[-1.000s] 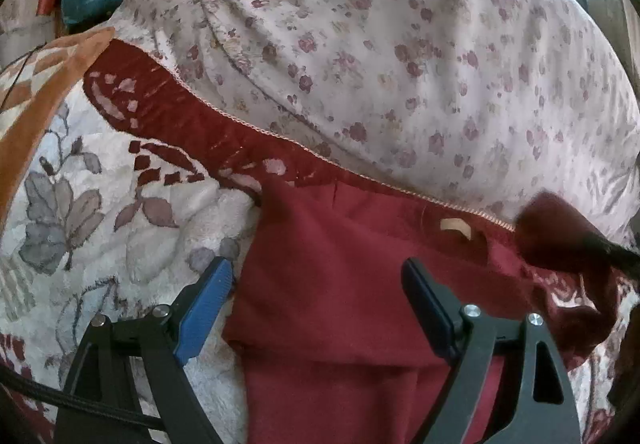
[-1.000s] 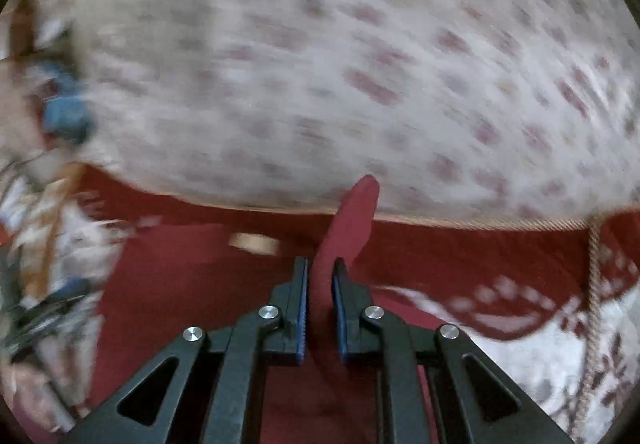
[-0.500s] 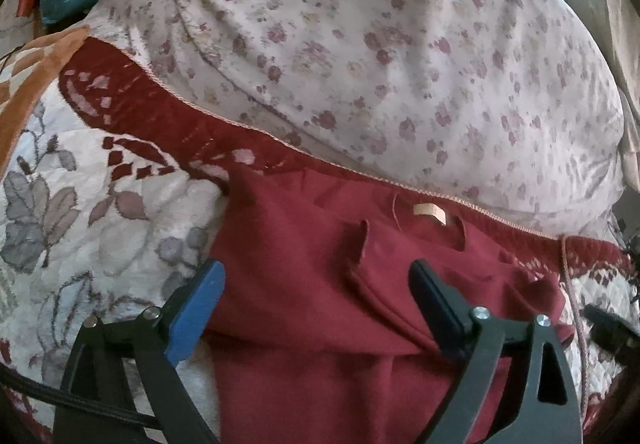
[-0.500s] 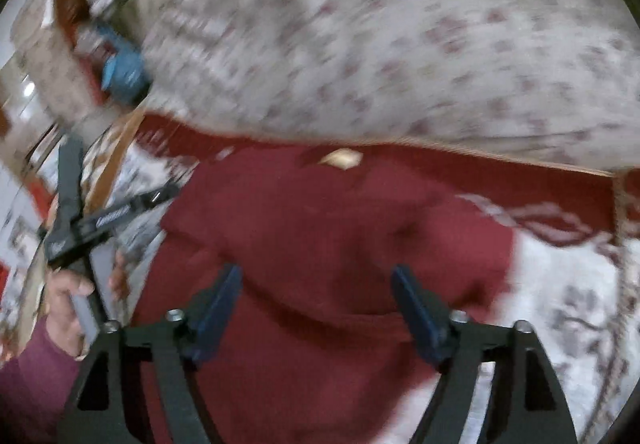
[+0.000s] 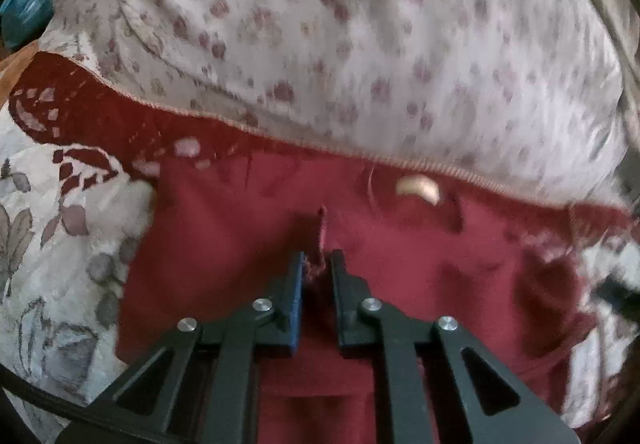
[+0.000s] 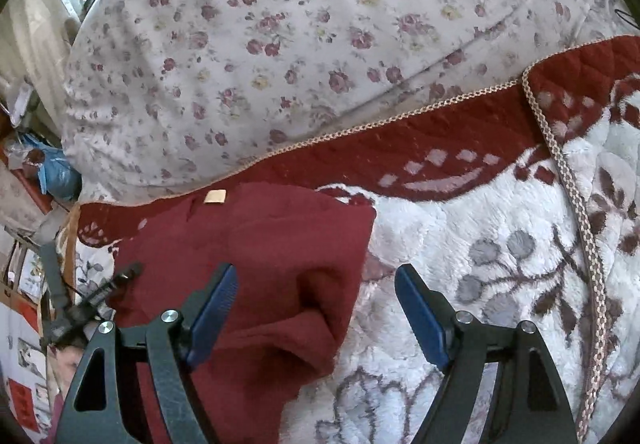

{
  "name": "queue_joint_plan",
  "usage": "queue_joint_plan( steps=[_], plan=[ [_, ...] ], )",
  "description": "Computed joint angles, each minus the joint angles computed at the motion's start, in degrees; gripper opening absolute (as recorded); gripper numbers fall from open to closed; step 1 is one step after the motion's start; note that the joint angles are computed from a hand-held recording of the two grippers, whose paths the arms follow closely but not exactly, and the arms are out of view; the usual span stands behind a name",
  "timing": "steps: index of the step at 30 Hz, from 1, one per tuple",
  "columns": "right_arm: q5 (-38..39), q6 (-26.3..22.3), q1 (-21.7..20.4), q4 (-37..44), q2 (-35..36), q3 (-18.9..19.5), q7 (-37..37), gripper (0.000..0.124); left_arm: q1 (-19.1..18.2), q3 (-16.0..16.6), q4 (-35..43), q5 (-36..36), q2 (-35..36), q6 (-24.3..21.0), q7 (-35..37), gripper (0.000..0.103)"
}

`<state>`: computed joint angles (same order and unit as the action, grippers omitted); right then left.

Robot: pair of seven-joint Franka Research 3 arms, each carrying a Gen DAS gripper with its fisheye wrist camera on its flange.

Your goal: Fold small clothes

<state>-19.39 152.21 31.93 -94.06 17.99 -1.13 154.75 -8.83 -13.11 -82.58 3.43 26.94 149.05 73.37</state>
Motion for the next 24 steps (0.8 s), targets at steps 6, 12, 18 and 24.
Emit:
queue_joint_plan(
  steps=[6, 12, 18, 24],
  plan=[
    [3.5, -1.2, -0.3, 2.8, 3.3, 1.0, -3.8, 0.085, 1.4, 2.2, -4.1, 0.7, -4.0, 6.5, -5.4, 0.009],
    [9.0, 0.0, -0.7, 5.8, 7.2, 1.0, -5.3, 0.089, 2.2, 0.6, -2.7, -0.4, -2.8, 2.4, -3.1, 0.009],
    [8.2, -3.0, 1.3, 13.4, 13.0, -2.3, -7.3, 0.034, 2.3, -0.2, -3.4, -0.9, -3.4, 2.8, -1.0, 0.009],
    [-5.5, -13.7, 7.0, 19.5, 14.2, -8.5, -4.9, 0.014, -0.4, 2.4, 0.2, 2.7, -1.4, -2.8, -2.8, 0.01]
  ],
)
